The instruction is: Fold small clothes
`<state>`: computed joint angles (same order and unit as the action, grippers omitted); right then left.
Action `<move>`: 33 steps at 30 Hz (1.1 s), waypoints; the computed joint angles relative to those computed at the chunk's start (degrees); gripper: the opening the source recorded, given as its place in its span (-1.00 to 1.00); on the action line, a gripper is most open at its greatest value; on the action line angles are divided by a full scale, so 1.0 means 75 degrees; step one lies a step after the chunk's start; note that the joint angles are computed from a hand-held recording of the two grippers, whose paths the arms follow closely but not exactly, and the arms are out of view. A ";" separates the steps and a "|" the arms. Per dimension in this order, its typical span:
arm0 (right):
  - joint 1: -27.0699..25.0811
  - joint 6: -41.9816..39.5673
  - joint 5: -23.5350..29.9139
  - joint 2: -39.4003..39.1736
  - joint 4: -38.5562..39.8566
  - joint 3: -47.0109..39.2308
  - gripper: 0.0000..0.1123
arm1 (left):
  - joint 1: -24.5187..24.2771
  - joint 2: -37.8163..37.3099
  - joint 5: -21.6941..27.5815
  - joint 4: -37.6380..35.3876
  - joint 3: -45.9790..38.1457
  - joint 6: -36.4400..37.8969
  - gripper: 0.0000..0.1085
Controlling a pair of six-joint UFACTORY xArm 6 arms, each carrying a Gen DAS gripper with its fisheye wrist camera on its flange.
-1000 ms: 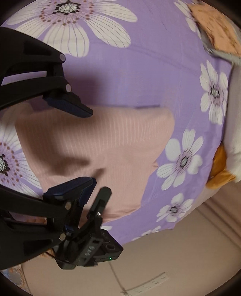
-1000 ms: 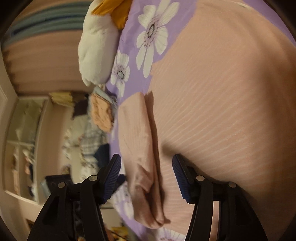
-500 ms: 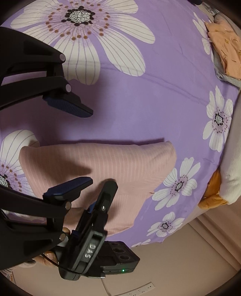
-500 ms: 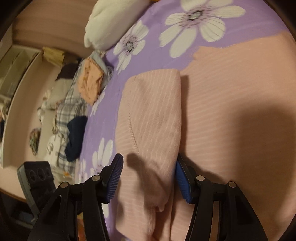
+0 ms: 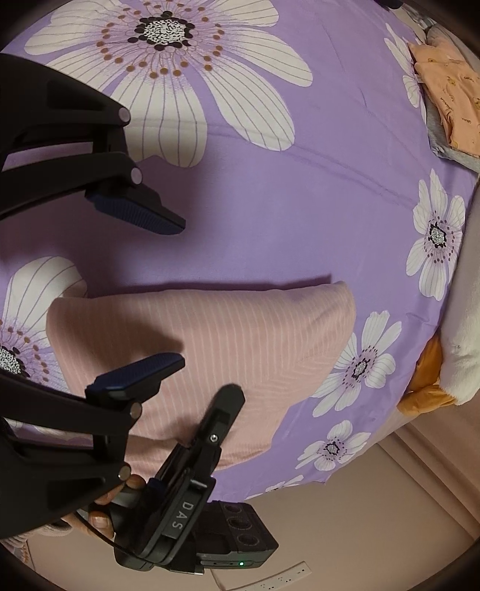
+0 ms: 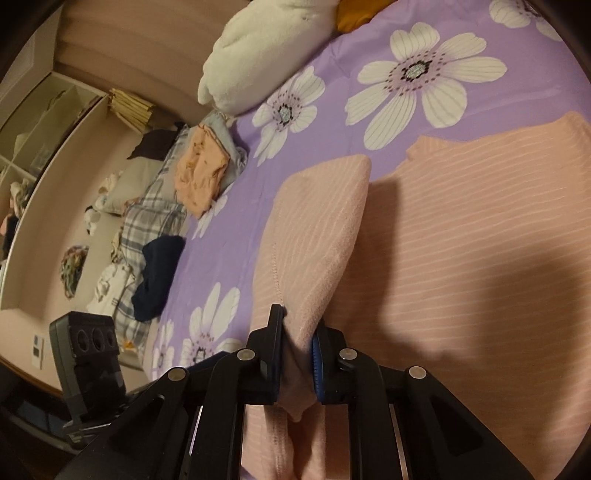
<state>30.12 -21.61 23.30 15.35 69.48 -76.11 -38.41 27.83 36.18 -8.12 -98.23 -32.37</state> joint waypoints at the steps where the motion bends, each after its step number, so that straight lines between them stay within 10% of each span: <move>1: 0.0005 0.0016 -0.0058 -0.0034 -0.0028 0.0041 -0.73 | -0.0004 -0.0002 0.0025 0.0009 -0.0007 -0.0001 0.22; 16: -0.0157 0.0363 -0.0829 -0.0813 -0.0485 0.0947 -0.73 | -0.0101 0.0078 0.0187 0.0146 -0.0183 -0.0006 0.22; 33: -0.0811 0.3377 -0.2154 -0.2205 -0.4470 0.2646 -0.74 | -0.0408 0.1089 0.1040 0.0214 -0.1967 0.0451 0.22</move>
